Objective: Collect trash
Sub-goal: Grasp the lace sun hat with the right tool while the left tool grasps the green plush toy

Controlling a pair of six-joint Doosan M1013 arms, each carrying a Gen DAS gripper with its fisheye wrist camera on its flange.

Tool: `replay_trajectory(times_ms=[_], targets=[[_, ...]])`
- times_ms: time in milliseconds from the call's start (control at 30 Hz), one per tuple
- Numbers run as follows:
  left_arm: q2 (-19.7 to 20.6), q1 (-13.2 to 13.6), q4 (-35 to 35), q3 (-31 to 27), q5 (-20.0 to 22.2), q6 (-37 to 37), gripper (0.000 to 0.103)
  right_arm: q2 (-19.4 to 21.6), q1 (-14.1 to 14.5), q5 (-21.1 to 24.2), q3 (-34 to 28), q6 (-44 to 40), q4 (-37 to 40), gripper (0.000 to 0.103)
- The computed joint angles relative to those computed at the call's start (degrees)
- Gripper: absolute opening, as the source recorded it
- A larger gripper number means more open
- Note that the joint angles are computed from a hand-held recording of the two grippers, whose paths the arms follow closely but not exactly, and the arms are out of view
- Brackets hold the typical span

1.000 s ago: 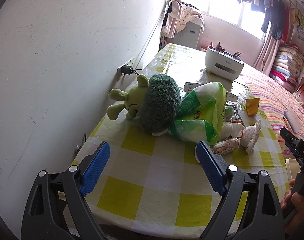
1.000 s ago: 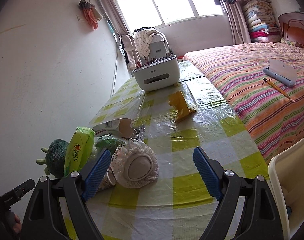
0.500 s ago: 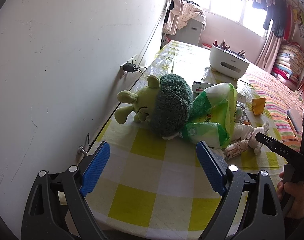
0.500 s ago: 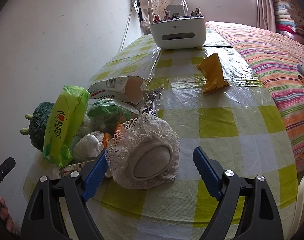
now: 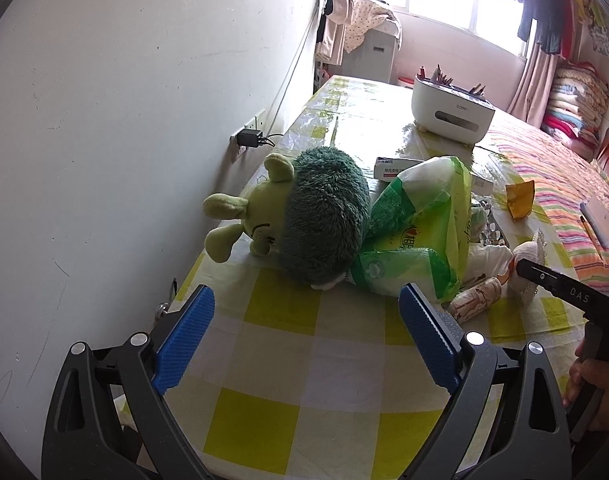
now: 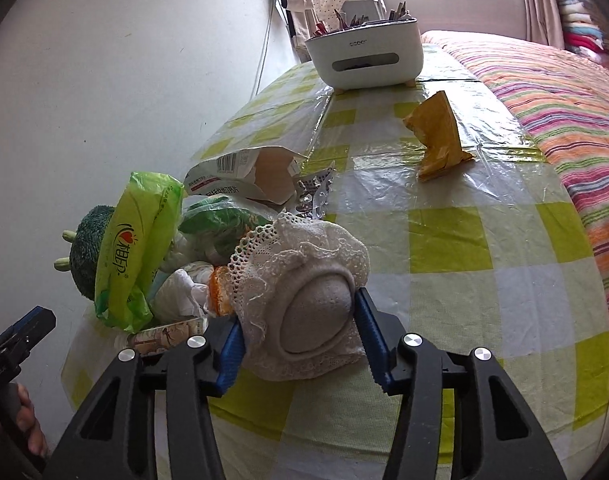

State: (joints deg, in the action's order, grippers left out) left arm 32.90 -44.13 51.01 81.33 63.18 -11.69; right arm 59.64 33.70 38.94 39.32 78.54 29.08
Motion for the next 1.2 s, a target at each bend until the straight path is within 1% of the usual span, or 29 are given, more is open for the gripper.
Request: replay_trajectory(times_ms=[167,367,433,567,667,767,800,833,867,900,967,1000,1067,1133,1200], targets=[[0.29,0.59,0.25,-0.72,0.12,0.25,0.092,-2.80,-0.21,-4.75,5.43,-4.32,5.48,0.049],[1.69,1.54,0.63,-3.33,2.55,2.01,0.092,-4.47,-0.83,-6.55,9.24,-7.57,12.71,0.049],[2.42,2.15,-0.06,-4.55,2.68,3.82,0.092,-5.31,-0.93,-8.00,10.91,-9.73,15.42,0.049],[4.92,3.35,-1.75,-8.48,6.36,8.69,0.092,-6.75,-1.19,-9.78,13.84,-15.06,21.52,0.049],[6.85,4.60,-5.31,-11.52,8.51,13.88,0.093,-7.58,-1.50,-10.08,15.83,-18.17,25.84,0.049],[8.26,5.44,-8.34,-13.18,9.56,17.37,0.092,-8.31,-1.66,-10.76,17.38,-20.91,29.14,0.049],[8.84,5.51,-8.59,-13.70,10.56,18.25,0.092,-8.60,-1.69,-11.14,17.92,-21.98,30.20,0.049],[9.38,5.47,-8.05,-14.06,11.77,18.93,0.089,-8.90,-1.73,-11.62,18.52,-23.25,31.58,0.049],[9.70,5.38,-7.15,-14.06,12.68,19.19,0.082,-9.33,-1.79,-12.12,19.37,-25.01,33.56,0.049],[9.59,5.25,-6.00,-13.50,12.21,18.99,0.081,-9.73,-1.85,-12.58,20.17,-26.74,35.51,0.049],[9.08,5.02,-4.71,-12.35,11.22,17.78,0.075,-10.55,-1.94,-13.78,21.81,-30.18,39.42,0.049],[8.82,4.95,-4.43,-11.90,10.81,17.07,0.074,-11.06,-1.99,-14.55,22.84,-32.39,41.85,0.049],[8.02,4.83,-3.61,-10.59,9.34,14.23,0.069,-12.00,-2.08,-16.05,24.74,-36.92,46.81,0.049],[7.04,4.63,-2.25,-8.80,7.08,10.28,0.068,-12.86,-2.15,-17.54,26.43,-41.69,51.82,0.049],[6.65,4.15,0.11,-7.70,6.71,6.08,0.068,-13.55,-2.23,-18.87,27.83,-46.60,56.93,0.049]])
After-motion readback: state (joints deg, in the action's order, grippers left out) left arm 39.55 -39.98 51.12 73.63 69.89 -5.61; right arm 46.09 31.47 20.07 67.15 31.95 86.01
